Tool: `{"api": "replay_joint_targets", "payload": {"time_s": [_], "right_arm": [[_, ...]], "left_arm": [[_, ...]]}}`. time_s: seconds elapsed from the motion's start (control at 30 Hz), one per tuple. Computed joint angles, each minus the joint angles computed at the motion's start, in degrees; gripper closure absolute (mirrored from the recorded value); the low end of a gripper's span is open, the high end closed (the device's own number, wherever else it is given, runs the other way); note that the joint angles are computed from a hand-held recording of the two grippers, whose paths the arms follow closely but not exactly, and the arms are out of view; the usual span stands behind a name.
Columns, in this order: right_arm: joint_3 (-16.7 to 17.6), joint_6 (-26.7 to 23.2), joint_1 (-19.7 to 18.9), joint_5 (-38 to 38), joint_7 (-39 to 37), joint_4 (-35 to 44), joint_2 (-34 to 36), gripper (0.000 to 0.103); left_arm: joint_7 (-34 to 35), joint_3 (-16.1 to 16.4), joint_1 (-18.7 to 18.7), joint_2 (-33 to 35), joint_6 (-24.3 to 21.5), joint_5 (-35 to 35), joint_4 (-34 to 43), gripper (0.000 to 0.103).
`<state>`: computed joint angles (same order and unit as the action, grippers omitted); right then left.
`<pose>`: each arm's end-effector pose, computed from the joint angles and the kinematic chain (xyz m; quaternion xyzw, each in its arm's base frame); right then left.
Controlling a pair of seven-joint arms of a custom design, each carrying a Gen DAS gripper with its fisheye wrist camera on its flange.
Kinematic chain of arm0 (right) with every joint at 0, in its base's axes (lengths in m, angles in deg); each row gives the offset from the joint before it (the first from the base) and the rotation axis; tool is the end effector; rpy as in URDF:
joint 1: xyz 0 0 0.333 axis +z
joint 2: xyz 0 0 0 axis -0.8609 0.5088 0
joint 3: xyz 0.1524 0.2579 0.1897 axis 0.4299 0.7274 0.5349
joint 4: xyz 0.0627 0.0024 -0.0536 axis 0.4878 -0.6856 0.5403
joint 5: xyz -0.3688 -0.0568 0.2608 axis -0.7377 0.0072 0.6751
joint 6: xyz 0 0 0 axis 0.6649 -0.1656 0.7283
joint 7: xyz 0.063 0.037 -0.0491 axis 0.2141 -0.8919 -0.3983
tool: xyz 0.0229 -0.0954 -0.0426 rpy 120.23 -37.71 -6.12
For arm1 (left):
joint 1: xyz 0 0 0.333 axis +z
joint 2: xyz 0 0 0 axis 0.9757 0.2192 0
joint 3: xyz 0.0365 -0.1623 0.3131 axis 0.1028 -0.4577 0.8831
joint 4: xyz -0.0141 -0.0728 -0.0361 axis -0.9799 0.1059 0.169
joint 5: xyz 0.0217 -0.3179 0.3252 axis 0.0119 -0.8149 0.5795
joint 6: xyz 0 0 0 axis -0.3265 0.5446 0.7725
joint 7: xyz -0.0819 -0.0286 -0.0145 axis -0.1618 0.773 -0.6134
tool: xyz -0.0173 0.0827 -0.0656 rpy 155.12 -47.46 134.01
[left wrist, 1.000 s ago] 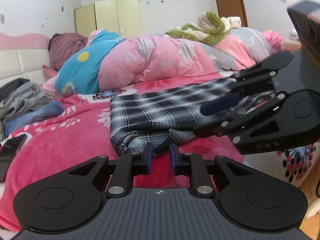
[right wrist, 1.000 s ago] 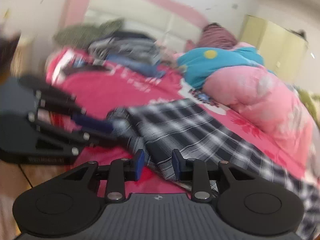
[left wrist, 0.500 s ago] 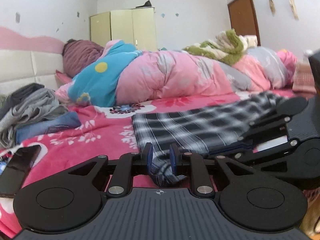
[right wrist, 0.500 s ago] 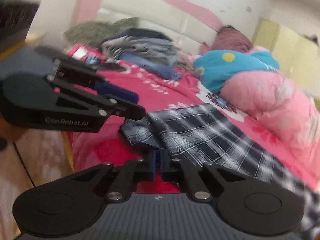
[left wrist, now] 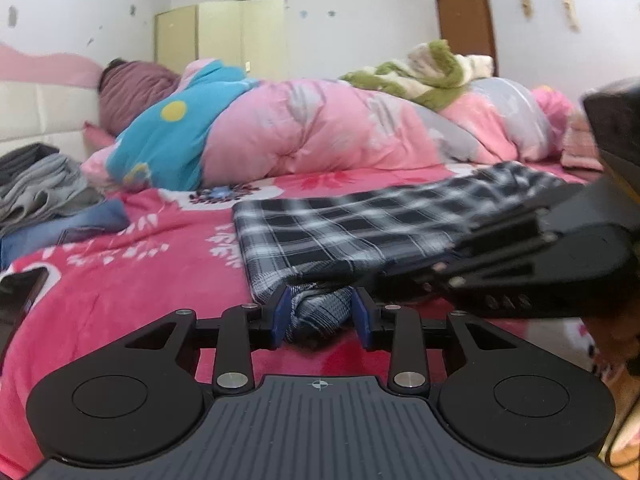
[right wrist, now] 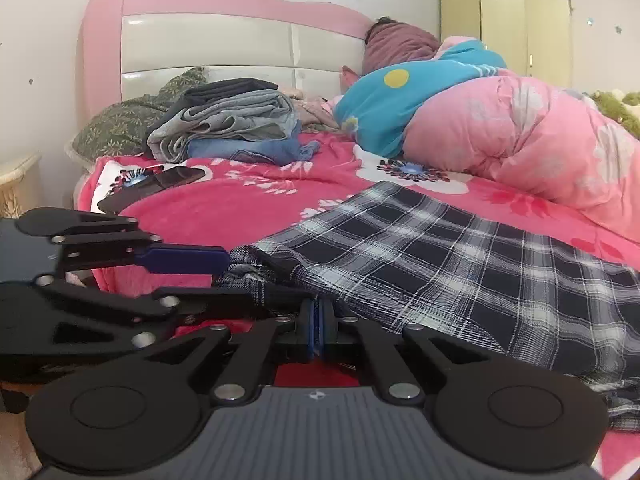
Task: Fold clothes
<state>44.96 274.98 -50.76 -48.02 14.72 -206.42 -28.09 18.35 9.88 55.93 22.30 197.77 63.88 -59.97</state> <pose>0.6559 0.1889 0.2881 -0.7208 0.4654 -0.2899 0.4240 0.7094 -0.4090 0.2728 -0.3639 0.7334 -0.4989 0.2842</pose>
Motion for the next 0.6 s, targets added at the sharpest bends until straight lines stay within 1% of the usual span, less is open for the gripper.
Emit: {"api": "replay_joint_targets", "payload": {"time_s": [0.07, 0.2, 0.27, 0.3, 0.33, 0.43, 0.5, 0.57, 0.6], "right_arm": [[-0.1, 0.0, 0.3, 0.3, -0.3, -0.1, 0.0, 0.102], [0.3, -0.9, -0.2, -0.4, 0.0, -0.7, -1.0, 0.097], [-0.1, 0.9, 0.1, -0.1, -0.5, -1.7, -1.8, 0.085], [-1.0, 2.2, 1.0, 1.1, -1.8, -2.4, -2.2, 0.074], [-2.2, 3.0, 2.5, 3.0, -3.9, -3.0, -2.6, 0.071], [-6.1, 3.2, 7.8, 10.3, -13.3, -3.7, -3.1, 0.071], [-8.7, 2.2, 12.0, 17.2, -20.9, -3.4, -2.7, 0.071], [-9.5, 1.9, 13.7, 21.4, -25.3, -2.8, -2.2, 0.072], [-9.1, 1.6, 13.4, 22.2, -26.3, -2.5, -2.1, 0.072]], "left_arm": [[0.4, 1.5, -1.5, 0.5, -0.4, -2.5, 1.2, 0.07], [2.2, 4.0, -4.2, 1.0, -0.7, -6.6, 2.1, 0.07], [2.8, 4.2, -4.4, 1.1, -0.5, -7.4, 2.3, 0.07], [3.1, 4.2, -4.5, 1.2, -0.4, -7.7, 2.3, 0.07], [3.4, 4.3, -4.7, 1.2, -0.3, -8.1, 2.4, 0.07], [4.3, 4.7, -5.3, 1.3, -0.1, -9.3, 2.5, 0.07], [5.0, 5.0, -5.6, 1.3, 0.0, -10.1, 2.5, 0.07], [5.7, 5.2, -6.0, 1.3, 0.1, -10.9, 2.6, 0.07], [6.1, 5.4, -6.3, 1.3, 0.1, -11.4, 2.6, 0.069]]}}
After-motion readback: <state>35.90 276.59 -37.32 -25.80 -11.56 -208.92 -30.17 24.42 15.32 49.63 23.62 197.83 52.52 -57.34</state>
